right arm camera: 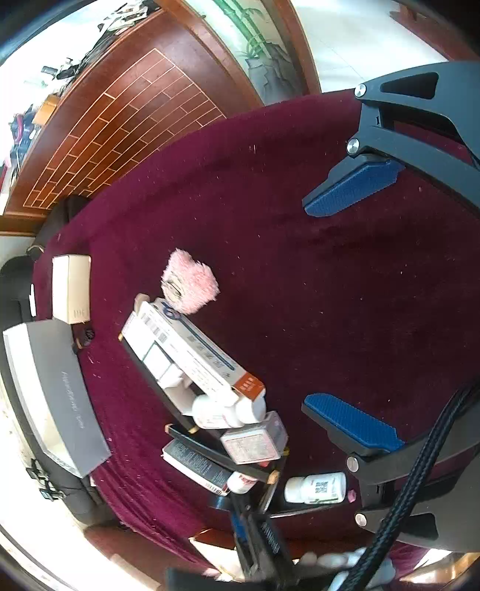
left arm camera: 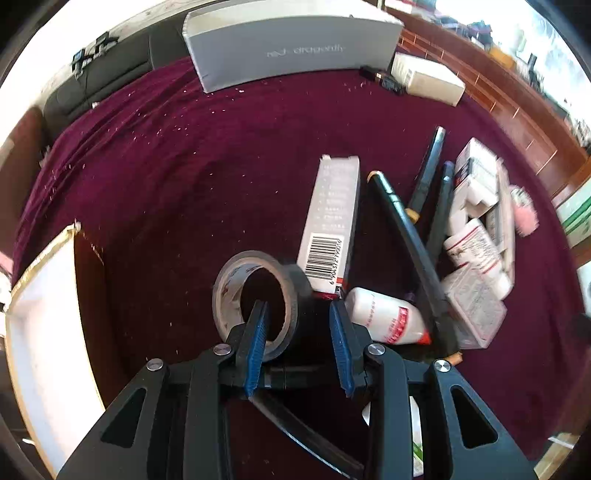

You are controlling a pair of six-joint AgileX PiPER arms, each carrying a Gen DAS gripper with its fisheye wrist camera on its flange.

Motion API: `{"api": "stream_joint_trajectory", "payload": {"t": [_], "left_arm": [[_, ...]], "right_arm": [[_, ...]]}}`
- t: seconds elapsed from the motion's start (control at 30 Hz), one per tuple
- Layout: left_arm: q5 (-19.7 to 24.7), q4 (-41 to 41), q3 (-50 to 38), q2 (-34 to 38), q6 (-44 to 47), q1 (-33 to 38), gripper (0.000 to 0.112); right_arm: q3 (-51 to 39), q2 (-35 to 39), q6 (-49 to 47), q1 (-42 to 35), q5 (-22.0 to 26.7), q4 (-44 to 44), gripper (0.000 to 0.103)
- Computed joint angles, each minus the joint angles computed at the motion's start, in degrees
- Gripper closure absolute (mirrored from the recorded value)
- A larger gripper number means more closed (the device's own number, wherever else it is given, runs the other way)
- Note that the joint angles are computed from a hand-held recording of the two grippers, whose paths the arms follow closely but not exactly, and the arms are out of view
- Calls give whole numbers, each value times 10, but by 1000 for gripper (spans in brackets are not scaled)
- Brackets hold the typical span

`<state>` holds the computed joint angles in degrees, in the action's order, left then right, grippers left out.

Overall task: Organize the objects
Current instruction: 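Carry the black tape roll toward the white tray with left tool while right grasps a pink-capped black marker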

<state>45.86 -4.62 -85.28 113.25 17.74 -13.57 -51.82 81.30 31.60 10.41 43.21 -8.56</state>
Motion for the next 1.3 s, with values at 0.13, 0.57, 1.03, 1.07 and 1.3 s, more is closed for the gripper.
{"api": "stream_joint_trajectory", "payload": {"t": [0.13,0.57,1.03,1.07,1.3], "left_arm": [[12,3,-11,7,-29,-2,107],[40,-180,81,-168,81,140,107],[89,-270,177,-252,199,366,107],[92,-277,182,-250,207,378,107],[126,-297,167,-219,267,439,107]], "right_arm": [[-13,-1,-9,-8,0,16,5],[-147,103,-219,18,2,224,5],[-383,359,-290,186,92,298,39],[-403,375,-266,197,97,265,41],[-491,448,-116,264,124,92,75]]}}
